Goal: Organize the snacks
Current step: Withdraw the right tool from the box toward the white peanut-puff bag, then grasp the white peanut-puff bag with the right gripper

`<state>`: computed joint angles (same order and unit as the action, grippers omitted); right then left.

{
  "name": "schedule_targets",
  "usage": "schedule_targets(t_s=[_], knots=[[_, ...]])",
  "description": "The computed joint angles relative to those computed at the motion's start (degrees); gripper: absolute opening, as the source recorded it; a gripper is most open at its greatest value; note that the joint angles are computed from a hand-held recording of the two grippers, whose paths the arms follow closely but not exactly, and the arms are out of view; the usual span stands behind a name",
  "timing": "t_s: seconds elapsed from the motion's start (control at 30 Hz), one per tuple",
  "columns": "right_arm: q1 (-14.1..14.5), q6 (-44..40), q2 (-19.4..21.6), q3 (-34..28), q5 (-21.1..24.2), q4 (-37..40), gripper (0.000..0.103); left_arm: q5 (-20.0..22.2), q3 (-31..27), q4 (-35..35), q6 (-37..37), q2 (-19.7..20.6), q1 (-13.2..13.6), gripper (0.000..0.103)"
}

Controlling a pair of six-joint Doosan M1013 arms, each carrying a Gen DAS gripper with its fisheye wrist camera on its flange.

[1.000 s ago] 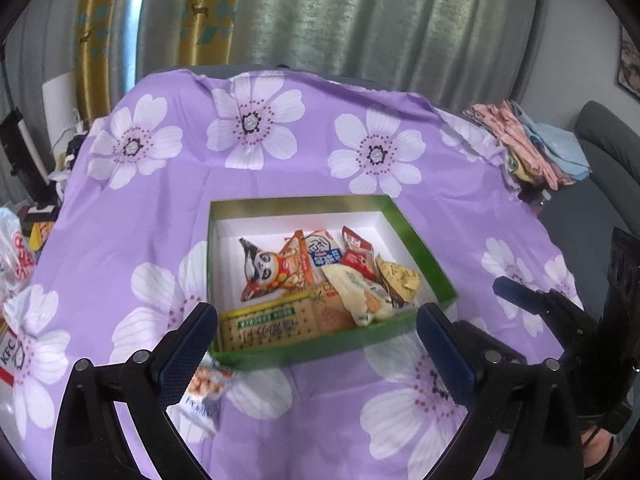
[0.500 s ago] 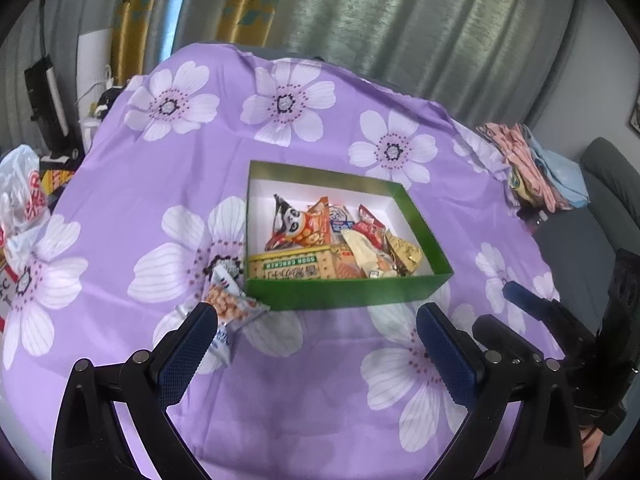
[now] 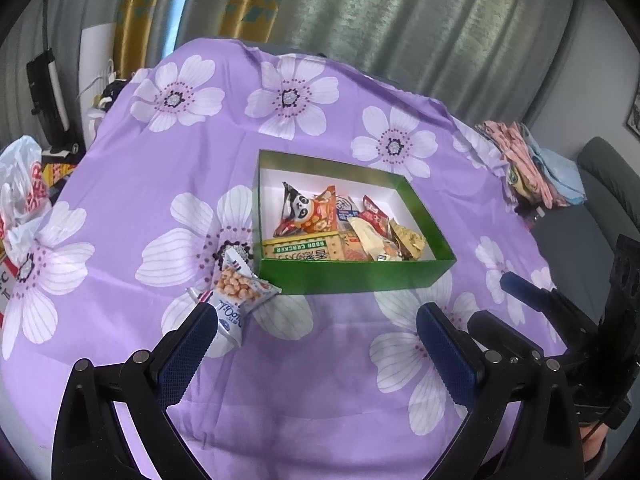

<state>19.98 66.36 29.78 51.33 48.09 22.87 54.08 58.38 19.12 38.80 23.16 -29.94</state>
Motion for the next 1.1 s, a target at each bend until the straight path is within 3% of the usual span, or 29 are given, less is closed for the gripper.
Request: schedule_targets(t_s=[1.1], knots=[[2.8,1.8,5.8,-7.0,8.6,-4.6,0.096,-7.8,8.7,-8.9,-0.6,-2.4,4.9,0.099]])
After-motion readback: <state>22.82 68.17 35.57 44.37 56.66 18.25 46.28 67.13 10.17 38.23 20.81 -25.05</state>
